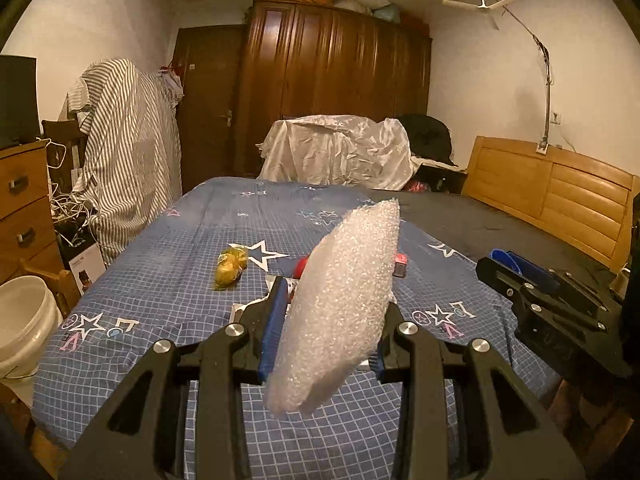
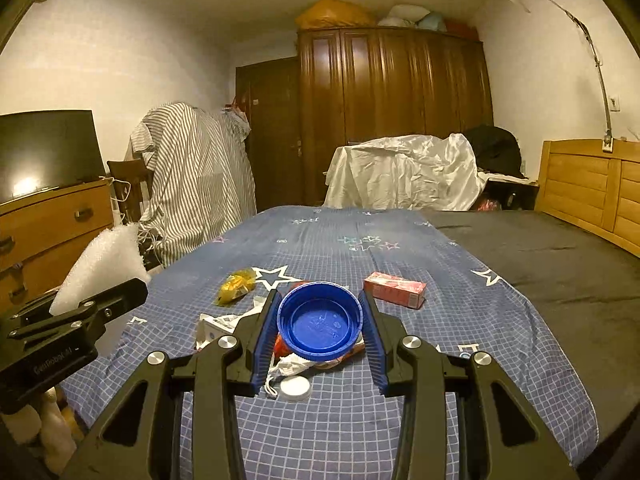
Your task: Collect trash
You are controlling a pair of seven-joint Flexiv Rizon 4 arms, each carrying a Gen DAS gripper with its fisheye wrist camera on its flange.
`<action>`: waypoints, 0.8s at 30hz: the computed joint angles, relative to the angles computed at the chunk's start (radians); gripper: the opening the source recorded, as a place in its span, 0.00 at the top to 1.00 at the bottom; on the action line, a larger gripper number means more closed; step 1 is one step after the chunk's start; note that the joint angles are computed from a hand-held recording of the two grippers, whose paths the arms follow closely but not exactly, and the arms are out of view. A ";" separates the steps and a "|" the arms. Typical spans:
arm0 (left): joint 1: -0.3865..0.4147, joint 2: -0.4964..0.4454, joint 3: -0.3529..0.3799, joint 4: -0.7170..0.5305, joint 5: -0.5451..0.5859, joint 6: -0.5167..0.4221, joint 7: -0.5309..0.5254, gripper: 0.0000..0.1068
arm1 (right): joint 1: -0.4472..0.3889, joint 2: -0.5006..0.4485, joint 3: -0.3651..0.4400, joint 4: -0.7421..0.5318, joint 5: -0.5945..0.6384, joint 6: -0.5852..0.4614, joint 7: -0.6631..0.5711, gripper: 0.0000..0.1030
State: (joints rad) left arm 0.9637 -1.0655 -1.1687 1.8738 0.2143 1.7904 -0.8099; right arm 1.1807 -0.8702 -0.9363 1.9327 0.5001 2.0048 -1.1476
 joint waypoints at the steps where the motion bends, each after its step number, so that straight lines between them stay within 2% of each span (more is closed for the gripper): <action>1: -0.001 0.001 0.001 -0.001 -0.001 0.001 -0.002 0.69 | 0.003 0.000 -0.003 0.002 0.002 0.001 -0.001 0.61; 24: -0.019 0.016 0.026 -0.027 -0.022 -0.010 -0.021 0.69 | 0.034 -0.003 -0.036 0.011 -0.030 -0.026 0.032 0.61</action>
State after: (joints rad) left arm 0.9450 -1.0499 -1.1428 1.8466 0.1924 1.7807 -0.8309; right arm 1.2146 -0.8736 -0.9724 1.9437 0.4701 1.9784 -1.1154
